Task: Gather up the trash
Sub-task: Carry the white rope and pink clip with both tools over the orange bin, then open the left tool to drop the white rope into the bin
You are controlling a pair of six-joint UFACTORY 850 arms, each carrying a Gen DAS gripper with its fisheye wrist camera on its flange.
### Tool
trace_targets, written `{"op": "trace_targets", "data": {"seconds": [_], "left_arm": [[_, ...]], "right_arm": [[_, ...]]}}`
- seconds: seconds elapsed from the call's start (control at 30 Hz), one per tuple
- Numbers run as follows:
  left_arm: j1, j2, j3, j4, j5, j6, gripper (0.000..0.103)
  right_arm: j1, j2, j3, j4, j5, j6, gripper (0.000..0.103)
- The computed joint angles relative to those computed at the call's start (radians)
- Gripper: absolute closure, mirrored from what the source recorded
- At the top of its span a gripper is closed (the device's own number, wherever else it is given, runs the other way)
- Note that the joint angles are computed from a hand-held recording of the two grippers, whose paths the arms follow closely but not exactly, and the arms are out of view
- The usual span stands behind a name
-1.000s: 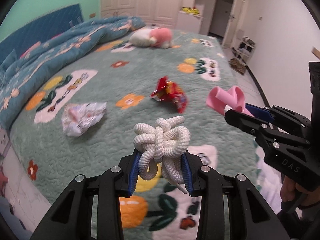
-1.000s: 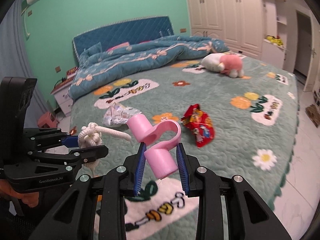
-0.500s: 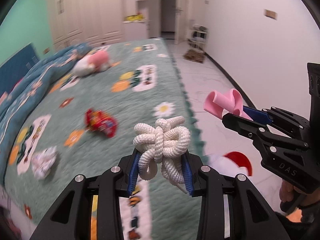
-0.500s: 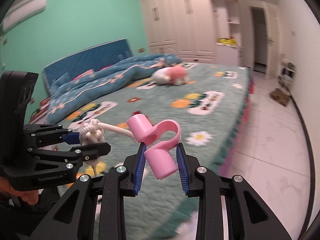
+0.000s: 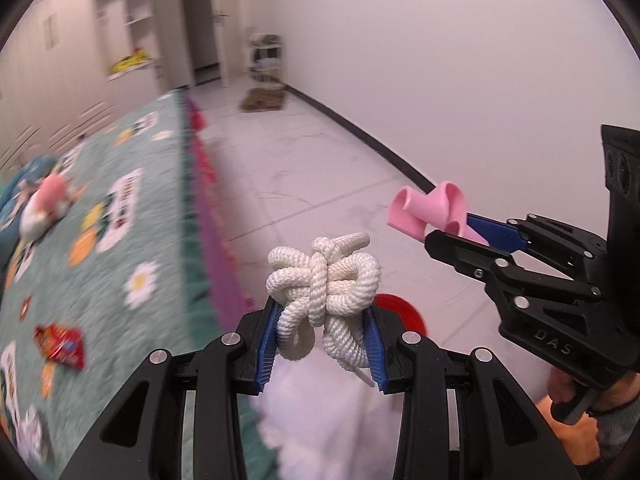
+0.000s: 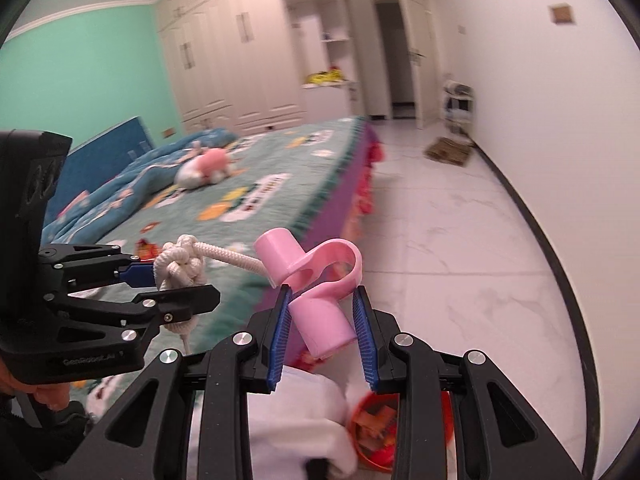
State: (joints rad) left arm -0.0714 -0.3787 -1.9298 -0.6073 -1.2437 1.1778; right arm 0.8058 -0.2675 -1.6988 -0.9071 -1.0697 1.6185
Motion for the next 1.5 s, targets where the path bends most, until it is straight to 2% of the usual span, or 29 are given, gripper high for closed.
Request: {"op": "trace_targets", "data": {"seconds": [0.2,0.37,0.7,0.97,1.03,1.27,1.33,1.4,1.5], "left_arm": [[-0.091,0.008,0.064,0.044,-0.014,0.006,0.064],[-0.151,-0.013,0.095,0.100,-0.025,-0.016,0.064],[-0.229,-0.129,0.075,0.204,-0.035,-0.178,0.060],[-0.260,-0.144,0.100,0.255,-0.026,-0.196,0.051],[-0.263,-0.144,0.100,0.261,-0.032,-0.196,0.041],[-0.267,-0.137,0.115,0.288,0.000,-0.196,0.040],[-0.268,-0.138,0.118,0.298,0.011,-0.204,0.037],[-0.267,-0.139,0.119,0.301,0.026,-0.219,0.030],[-0.263,-0.153,0.102,0.293,0.008,-0.226,0.028]], "right_arm": [[-0.009,0.129,0.214,0.026,-0.012,0.136,0.072],[-0.032,0.196,0.351,0.062,0.031,0.211,0.072],[-0.100,0.238,0.501,0.139,0.135,0.273,0.072],[-0.131,0.231,0.544,0.178,0.198,0.276,0.072],[-0.134,0.219,0.534,0.186,0.202,0.270,0.072],[-0.151,0.195,0.517,0.199,0.223,0.243,0.072],[-0.154,0.194,0.516,0.197,0.227,0.240,0.072],[-0.156,0.193,0.512,0.195,0.225,0.240,0.072],[-0.159,0.190,0.508,0.194,0.221,0.235,0.072]]}}
